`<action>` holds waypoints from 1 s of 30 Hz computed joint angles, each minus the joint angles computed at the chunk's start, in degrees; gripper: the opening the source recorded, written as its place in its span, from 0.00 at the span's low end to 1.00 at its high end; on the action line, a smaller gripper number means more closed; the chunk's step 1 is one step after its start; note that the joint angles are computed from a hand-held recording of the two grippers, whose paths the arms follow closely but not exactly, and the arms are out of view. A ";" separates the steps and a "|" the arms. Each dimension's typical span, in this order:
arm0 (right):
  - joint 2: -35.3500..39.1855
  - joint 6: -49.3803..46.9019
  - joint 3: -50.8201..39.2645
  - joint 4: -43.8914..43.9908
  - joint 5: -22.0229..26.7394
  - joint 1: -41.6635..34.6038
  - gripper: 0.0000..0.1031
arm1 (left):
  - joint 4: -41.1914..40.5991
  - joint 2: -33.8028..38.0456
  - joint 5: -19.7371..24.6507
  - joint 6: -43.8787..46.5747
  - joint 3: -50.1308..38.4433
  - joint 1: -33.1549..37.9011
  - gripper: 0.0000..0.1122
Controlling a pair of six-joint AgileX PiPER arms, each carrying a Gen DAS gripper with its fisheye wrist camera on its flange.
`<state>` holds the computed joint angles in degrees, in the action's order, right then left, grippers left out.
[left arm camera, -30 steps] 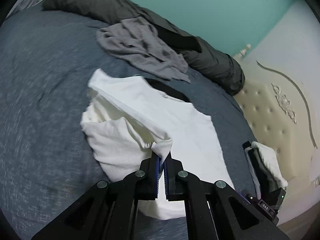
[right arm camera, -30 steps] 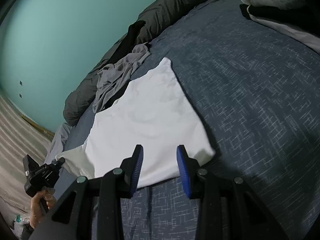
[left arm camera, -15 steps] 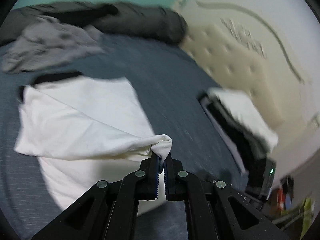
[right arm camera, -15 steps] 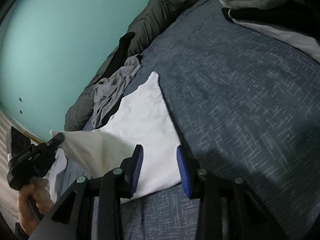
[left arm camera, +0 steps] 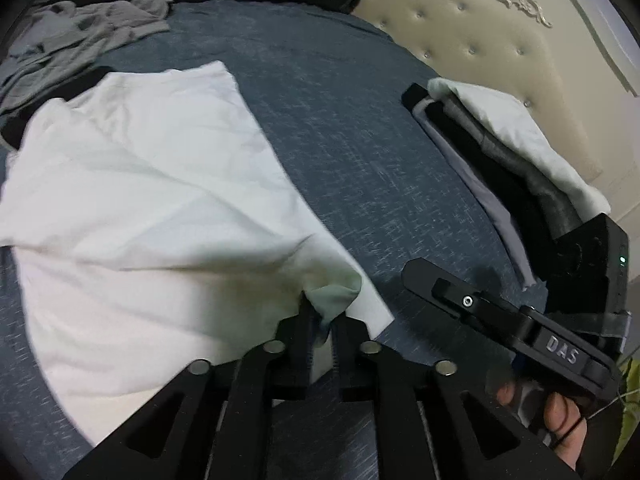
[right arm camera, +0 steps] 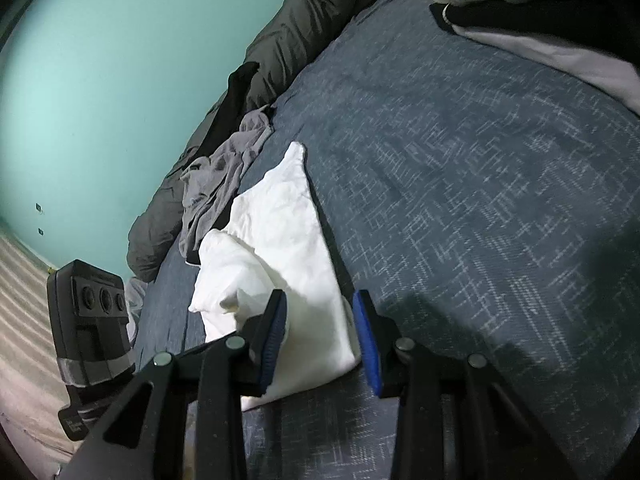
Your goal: Fold clothes
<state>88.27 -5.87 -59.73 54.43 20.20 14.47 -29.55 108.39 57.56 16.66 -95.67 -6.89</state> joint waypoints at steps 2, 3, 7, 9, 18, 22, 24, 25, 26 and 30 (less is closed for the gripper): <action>0.70 -0.52 -0.92 0.11 0.76 0.23 0.33 | -0.70 -2.29 -0.24 0.97 2.15 1.81 0.38; 1.03 -0.84 -1.45 0.05 0.96 0.47 0.33 | -1.66 -3.98 -0.78 1.94 3.90 3.29 0.41; 2.09 -3.10 -3.25 0.82 1.69 1.37 0.37 | -3.81 -8.78 -1.68 5.01 9.20 8.83 0.41; 2.51 -4.71 -4.00 1.70 2.03 1.77 0.54 | -3.35 -10.78 -2.44 5.71 12.25 12.01 0.41; 6.11 6.09 -8.64 -12.89 3.72 5.05 0.54 | -7.64 -11.35 -2.93 8.99 20.28 23.29 0.41; 7.53 6.57 -9.38 -13.68 3.72 5.78 0.51 | -7.46 -10.72 -3.10 10.27 21.87 22.71 0.41; 7.89 4.58 -9.27 -11.35 3.69 5.52 0.38 | -8.06 -10.05 -2.95 10.76 22.41 22.34 0.41; 7.97 3.24 -9.06 -9.69 3.49 5.40 0.36 | -8.64 -9.70 -2.77 10.95 22.53 22.38 0.41; 7.84 1.78 -8.65 -8.05 3.08 5.27 0.30 | -9.14 -9.53 -2.91 11.10 22.92 22.24 0.41; 6.98 0.36 -7.82 -7.08 1.51 5.54 0.08 | -10.47 -8.41 -1.83 12.32 23.00 22.30 0.37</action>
